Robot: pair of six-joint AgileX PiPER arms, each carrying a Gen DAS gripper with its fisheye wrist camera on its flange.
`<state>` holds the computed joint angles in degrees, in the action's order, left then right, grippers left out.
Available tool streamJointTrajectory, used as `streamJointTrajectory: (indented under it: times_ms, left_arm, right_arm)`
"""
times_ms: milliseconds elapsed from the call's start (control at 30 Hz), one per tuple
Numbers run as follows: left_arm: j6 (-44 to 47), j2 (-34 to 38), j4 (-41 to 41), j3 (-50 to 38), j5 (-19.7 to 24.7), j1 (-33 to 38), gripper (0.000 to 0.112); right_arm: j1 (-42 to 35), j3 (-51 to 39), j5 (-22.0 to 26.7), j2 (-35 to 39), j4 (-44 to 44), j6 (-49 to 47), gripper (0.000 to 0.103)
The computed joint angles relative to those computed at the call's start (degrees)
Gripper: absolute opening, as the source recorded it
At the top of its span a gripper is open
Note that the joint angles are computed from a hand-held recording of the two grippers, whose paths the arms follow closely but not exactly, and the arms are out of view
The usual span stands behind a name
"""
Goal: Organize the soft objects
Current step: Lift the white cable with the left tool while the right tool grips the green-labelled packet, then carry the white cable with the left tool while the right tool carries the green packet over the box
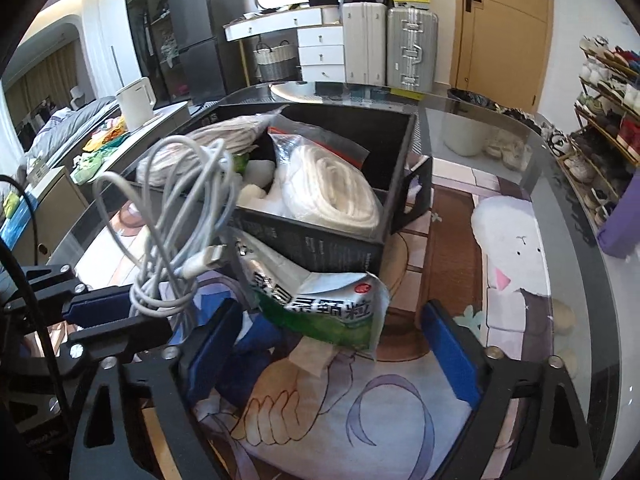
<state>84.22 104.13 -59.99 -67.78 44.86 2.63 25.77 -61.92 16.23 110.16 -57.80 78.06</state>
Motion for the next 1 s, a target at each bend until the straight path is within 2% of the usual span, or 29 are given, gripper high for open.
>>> streamJointTrajectory:
  times_ms: [167,300,367,467,700,1000]
  left_arm:
    - [-0.32,0.05,0.3,-0.15,-0.24,-0.24,0.014]
    - [-0.8,0.25,0.63,-0.27,-0.47,-0.33,0.016]
    - [-1.17,0.46,0.79,-0.4,-0.63,-0.36,0.02]
    - [-1.91,0.79,0.86,-0.73,-1.04,-0.46,0.029]
    - [-1.72,0.87,1.01,-0.59,-1.84,-0.42,0.029]
    - [-2.04,0.64,1.66,-0.31,-2.34,-0.77,0.029]
  right_arm:
    - [-1.34,0.83,-2.57,-0.66,5.04,-6.42,0.071]
    - [-2.32,1.67,-2.87,-1.68,8.96,-11.31,0.07]
    - [-2.82,2.24,-3.07,-2.09,8.83,-11.24,0.07]
    - [-3.29,3.0,-4.78,-2.56,6.92,-9.14,0.07]
    - [-1.6,1.25,-4.35,-0.41,-0.19,0.14,0.07]
    - [-1.25,0.48,-2.29,0.51,-1.45,4.53,0.07]
